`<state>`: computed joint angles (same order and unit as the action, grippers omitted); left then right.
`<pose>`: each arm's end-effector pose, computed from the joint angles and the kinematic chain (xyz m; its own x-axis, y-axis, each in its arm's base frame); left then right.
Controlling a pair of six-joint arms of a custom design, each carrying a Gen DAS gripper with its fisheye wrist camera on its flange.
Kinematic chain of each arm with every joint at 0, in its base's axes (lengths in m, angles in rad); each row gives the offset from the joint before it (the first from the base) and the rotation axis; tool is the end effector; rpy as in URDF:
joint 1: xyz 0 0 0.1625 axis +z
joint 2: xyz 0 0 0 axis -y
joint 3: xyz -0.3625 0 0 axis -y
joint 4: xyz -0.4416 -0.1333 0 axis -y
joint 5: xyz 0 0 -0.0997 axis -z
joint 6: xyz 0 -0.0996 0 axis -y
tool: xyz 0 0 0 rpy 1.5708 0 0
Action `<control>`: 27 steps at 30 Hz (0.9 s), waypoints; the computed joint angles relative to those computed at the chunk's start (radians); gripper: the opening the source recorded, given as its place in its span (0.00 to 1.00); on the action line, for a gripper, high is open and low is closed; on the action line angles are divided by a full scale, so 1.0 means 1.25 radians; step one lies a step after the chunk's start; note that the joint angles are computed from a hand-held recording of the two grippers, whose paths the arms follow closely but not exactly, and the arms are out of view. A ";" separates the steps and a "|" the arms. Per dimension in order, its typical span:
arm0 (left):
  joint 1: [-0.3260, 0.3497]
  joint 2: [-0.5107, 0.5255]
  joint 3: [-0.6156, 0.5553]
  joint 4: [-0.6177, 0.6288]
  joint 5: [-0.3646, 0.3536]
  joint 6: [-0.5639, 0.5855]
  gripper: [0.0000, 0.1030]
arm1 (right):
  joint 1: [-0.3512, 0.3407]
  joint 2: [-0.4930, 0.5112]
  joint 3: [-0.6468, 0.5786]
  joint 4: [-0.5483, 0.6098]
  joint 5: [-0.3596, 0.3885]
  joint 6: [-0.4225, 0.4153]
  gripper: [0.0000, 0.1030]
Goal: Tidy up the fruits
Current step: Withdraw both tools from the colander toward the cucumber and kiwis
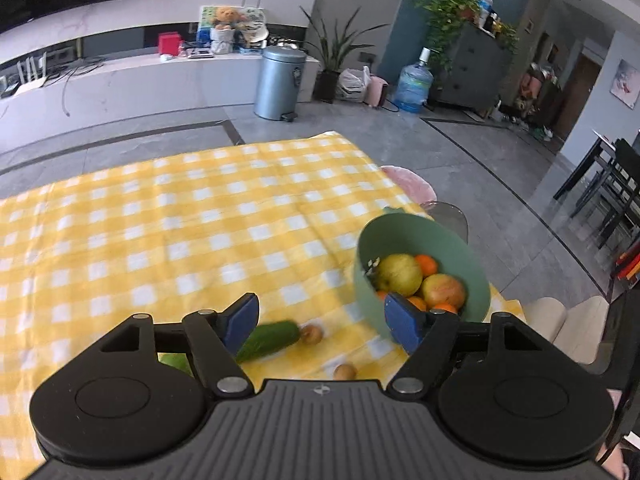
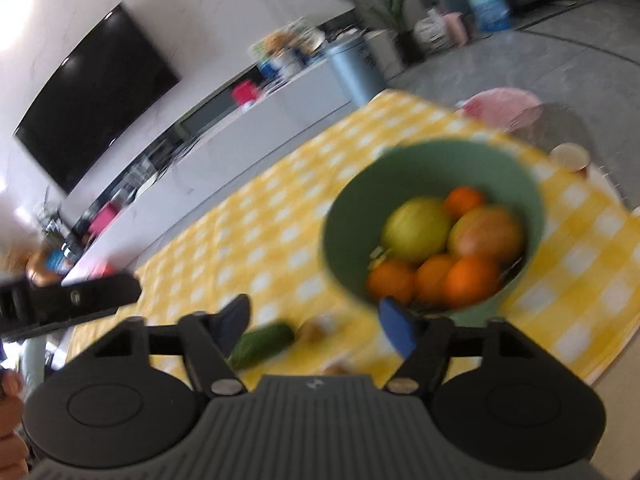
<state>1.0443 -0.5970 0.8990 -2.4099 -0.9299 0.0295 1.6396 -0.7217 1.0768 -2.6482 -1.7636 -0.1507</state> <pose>-0.2594 -0.8300 0.2174 -0.8336 0.1601 -0.5286 0.4565 0.7384 -0.4963 0.1707 -0.8158 0.2410 -0.9689 -0.0541 0.2414 -0.1993 0.7489 -0.6320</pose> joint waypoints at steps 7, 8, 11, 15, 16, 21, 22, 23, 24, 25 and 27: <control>0.020 -0.098 0.165 -0.056 0.066 -0.057 0.82 | 0.026 0.005 0.035 0.084 -0.028 -0.035 0.44; 0.025 -0.106 0.179 -0.060 0.075 -0.066 0.82 | 0.028 0.008 0.032 0.095 -0.035 -0.026 0.44; 0.046 -0.124 0.199 -0.024 0.077 -0.116 0.82 | 0.033 0.021 0.020 0.124 -0.069 -0.010 0.44; 0.081 -0.140 0.202 0.059 0.011 -0.075 0.82 | 0.039 0.048 -0.009 0.164 -0.119 0.008 0.44; 0.086 -0.146 0.214 0.062 0.006 -0.060 0.82 | 0.038 0.053 -0.016 0.180 -0.113 0.011 0.44; 0.110 -0.159 0.229 0.108 -0.027 0.002 0.82 | 0.043 0.075 -0.031 0.179 -0.062 0.000 0.24; 0.113 -0.161 0.231 0.106 -0.028 0.005 0.82 | 0.046 0.089 -0.046 0.183 -0.062 0.005 0.23; 0.117 -0.166 0.238 0.098 -0.039 0.011 0.82 | 0.049 0.102 -0.061 0.187 -0.065 0.008 0.23; 0.122 -0.170 0.242 0.092 -0.053 0.015 0.82 | 0.053 0.117 -0.078 0.194 -0.069 0.012 0.23; 0.126 -0.173 0.246 0.088 -0.068 0.018 0.82 | 0.055 0.132 -0.091 0.192 -0.076 0.018 0.24; 0.129 -0.175 0.247 0.082 -0.077 0.014 0.82 | 0.060 0.149 -0.091 0.154 -0.101 0.036 0.25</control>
